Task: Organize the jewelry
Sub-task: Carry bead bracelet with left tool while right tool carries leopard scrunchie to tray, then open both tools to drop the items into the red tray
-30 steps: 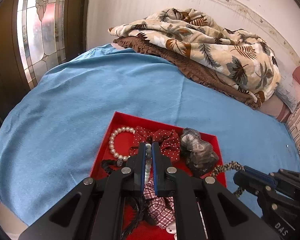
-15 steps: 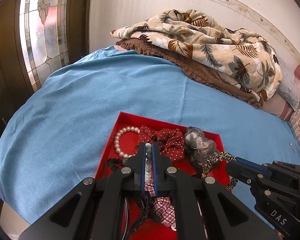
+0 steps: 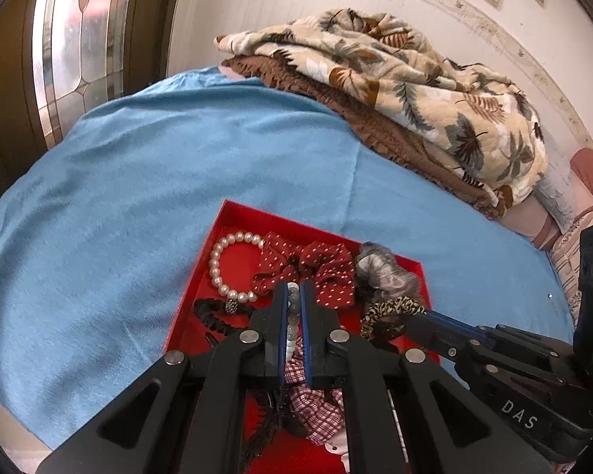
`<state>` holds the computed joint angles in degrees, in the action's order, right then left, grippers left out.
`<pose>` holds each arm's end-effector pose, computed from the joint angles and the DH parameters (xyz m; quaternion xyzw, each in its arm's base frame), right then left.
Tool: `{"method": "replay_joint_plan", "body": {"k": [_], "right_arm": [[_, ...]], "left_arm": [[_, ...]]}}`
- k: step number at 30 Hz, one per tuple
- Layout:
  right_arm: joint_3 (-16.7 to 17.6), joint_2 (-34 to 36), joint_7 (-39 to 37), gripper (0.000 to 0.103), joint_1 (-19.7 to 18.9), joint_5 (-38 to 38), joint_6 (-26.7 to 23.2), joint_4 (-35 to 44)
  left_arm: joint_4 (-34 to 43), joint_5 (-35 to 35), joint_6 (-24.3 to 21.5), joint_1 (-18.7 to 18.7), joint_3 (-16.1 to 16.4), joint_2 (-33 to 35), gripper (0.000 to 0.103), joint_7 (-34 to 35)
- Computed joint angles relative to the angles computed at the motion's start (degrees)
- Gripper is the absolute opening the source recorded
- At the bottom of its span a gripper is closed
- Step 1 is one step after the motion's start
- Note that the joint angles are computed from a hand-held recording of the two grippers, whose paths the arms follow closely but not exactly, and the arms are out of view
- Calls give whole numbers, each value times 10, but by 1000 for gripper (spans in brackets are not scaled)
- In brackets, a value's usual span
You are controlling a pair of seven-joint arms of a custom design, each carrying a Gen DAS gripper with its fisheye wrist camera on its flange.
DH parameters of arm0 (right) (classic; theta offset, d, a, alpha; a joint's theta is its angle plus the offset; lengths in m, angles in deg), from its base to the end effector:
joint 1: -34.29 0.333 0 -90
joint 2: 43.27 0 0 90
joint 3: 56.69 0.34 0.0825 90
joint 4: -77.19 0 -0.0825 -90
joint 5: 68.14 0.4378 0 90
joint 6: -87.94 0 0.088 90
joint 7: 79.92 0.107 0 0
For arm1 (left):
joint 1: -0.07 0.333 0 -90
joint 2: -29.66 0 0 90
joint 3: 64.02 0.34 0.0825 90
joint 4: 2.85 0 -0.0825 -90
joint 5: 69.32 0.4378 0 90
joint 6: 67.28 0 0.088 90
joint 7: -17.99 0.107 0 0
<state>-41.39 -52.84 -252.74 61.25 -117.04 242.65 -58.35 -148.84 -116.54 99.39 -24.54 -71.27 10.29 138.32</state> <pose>0.3885 0.3904 0.4263 -0.5720 0.7391 -0.1667 0.3143 0.4393 -0.2218 0.4458 -0.5293 0.7596 -0.3694 0.0798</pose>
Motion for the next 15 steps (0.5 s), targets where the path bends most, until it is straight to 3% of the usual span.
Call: {"method": "replay_joint_plan", "body": {"k": [9, 15], "right_arm": [[-9, 6, -15, 10, -4, 21, 4, -10], [-10, 22, -36, 10, 1, 29, -26, 2]], "left_arm": [[-4, 166, 23, 71, -66, 20, 6, -144], [-15, 362, 49, 174, -162, 16, 6, -300]]}}
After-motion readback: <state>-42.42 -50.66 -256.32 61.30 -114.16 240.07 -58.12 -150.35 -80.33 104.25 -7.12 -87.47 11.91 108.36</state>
